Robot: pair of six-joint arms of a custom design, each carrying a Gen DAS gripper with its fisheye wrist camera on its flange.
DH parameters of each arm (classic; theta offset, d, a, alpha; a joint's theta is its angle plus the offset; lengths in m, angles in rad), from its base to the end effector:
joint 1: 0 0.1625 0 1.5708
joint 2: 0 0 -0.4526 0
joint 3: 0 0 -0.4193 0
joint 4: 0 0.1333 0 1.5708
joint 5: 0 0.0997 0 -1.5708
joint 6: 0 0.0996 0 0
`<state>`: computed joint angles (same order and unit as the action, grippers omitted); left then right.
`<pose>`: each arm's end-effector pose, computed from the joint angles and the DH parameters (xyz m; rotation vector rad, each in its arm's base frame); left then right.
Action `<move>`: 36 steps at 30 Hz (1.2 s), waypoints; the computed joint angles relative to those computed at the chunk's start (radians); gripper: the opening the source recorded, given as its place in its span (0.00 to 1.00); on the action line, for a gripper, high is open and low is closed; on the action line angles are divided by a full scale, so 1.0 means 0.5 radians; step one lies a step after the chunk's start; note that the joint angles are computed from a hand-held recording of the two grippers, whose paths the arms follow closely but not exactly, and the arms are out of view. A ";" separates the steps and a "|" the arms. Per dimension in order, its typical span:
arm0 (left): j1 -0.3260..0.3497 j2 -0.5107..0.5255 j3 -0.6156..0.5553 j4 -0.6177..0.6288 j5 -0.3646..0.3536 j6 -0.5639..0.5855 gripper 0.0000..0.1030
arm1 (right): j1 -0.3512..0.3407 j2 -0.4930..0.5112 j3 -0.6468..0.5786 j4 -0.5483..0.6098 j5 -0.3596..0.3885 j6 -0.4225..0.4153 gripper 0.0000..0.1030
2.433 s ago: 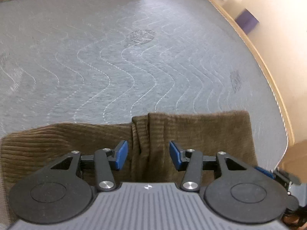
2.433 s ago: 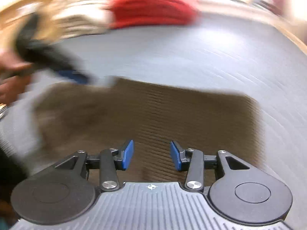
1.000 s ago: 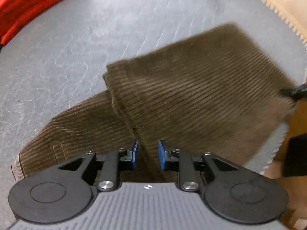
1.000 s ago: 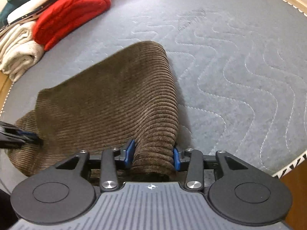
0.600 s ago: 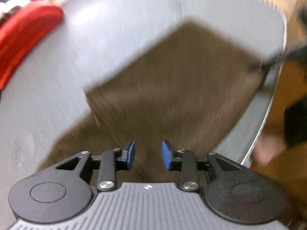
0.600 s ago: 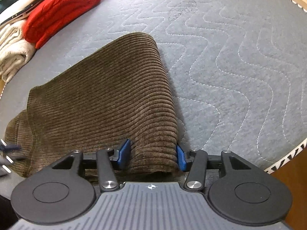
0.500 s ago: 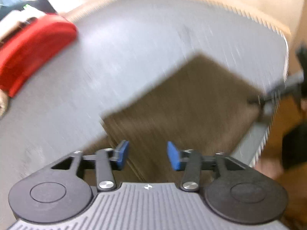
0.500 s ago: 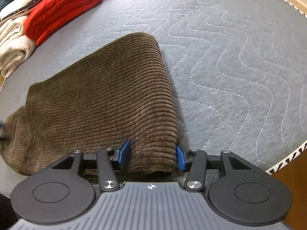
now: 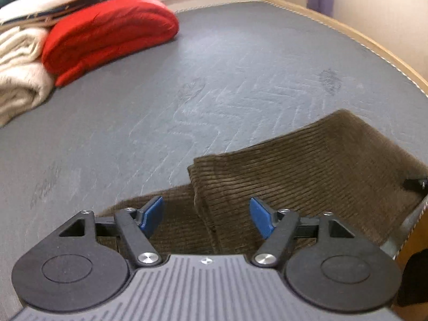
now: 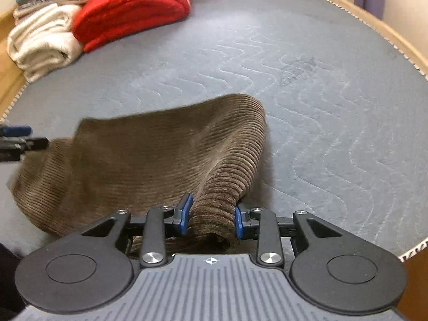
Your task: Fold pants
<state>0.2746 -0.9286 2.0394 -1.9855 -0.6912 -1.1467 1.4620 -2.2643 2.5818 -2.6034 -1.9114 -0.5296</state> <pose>-0.4176 -0.3359 0.0366 0.5205 2.0922 -0.6756 0.0727 -0.2553 0.3741 0.3653 -2.4804 0.7525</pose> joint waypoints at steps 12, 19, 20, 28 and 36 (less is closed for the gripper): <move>-0.008 -0.114 0.083 -0.325 -0.139 0.101 0.82 | 0.009 0.073 0.071 -0.217 -0.049 -0.009 0.31; -0.016 -0.082 0.136 -0.756 -0.174 0.351 0.35 | 0.094 0.040 0.105 -0.292 -0.049 -0.177 0.30; -0.021 -0.074 0.139 -0.808 -0.176 0.392 0.34 | 0.099 0.036 0.103 -0.292 -0.043 -0.184 0.30; -0.019 -0.029 0.205 -1.451 -0.306 0.643 0.51 | 0.214 -0.042 0.166 -0.403 0.111 -0.460 0.29; 0.043 0.012 0.258 -2.021 -0.638 0.741 0.84 | 0.505 -0.057 0.295 -0.487 0.300 -0.916 0.28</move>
<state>0.2962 -0.9228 2.1684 -2.9959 -1.0104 -0.7762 1.7145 -2.2929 2.7293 -2.8468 -1.7615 -0.9878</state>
